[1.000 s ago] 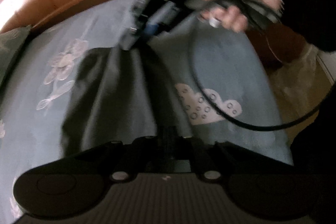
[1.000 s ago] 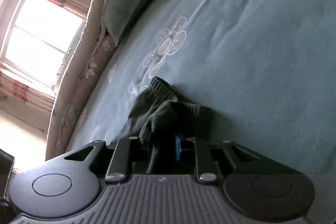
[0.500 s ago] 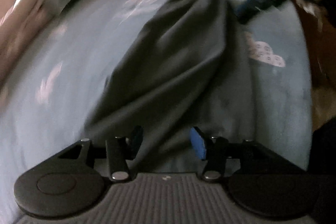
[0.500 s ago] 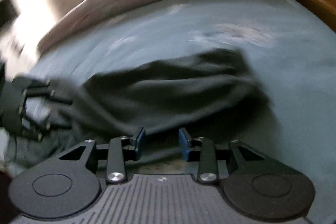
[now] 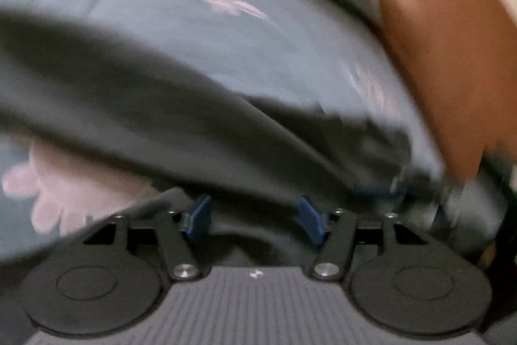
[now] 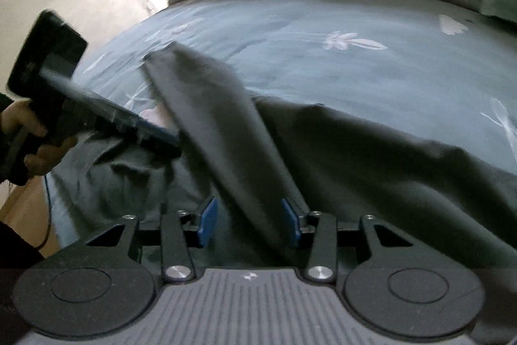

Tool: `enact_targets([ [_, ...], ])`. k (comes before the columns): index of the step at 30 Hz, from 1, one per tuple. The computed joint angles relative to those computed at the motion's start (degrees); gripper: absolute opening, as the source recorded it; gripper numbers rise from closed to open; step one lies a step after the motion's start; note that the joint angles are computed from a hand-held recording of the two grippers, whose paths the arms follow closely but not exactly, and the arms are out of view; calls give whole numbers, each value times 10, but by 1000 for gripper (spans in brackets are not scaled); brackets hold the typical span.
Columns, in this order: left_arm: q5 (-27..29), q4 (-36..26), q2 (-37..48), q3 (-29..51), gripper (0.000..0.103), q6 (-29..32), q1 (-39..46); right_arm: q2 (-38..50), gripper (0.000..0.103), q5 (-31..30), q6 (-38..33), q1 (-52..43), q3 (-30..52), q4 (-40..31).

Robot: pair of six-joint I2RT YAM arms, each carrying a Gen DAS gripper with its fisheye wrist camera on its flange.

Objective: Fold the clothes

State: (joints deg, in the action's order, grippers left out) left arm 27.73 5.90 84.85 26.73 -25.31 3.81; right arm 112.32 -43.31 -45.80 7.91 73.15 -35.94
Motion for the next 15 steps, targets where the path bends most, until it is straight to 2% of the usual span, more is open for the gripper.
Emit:
enact_targets([
  [3,79,153,69,-46,67,-91,58,3,50,2,2,5,5,-11],
  [7,144,398,179,-100,68,-217,105,0,52,13,25,3,-7,-6],
  [8,152,418,191,-101,68,-228,110,0,53,16,32,2,-11,-3],
  [11,162,406,194,-88,68,-227,118,-8,53,29,57,5,-29,13],
  [15,149,411,206,-73,68,-245,133,-39,53,48,87,13,-60,37],
])
